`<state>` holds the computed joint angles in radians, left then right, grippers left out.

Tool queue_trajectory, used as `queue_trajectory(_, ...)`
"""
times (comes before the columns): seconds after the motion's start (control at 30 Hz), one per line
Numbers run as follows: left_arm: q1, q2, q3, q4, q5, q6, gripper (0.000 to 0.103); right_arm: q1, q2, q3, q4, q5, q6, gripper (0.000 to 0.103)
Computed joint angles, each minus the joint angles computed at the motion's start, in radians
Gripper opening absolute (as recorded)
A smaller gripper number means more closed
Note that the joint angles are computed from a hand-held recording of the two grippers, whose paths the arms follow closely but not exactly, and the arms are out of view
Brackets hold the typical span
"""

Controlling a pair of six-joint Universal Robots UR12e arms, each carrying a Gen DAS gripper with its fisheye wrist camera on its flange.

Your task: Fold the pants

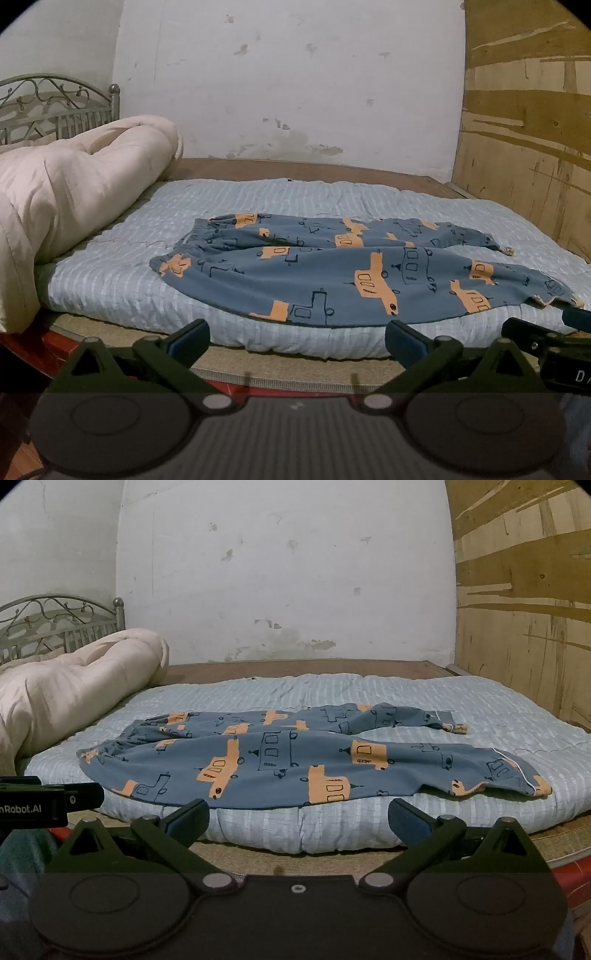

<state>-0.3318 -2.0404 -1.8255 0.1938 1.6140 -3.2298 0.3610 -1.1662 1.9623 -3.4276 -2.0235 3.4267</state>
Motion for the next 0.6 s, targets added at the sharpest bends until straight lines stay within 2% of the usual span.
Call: queue_trajectory(0.6, -0.003, 0.000, 0.004, -0.005, 0.008, 0.003, 0.102, 0.000, 0.001, -0.001, -0.002, 0.001, 0.002, 0.102)
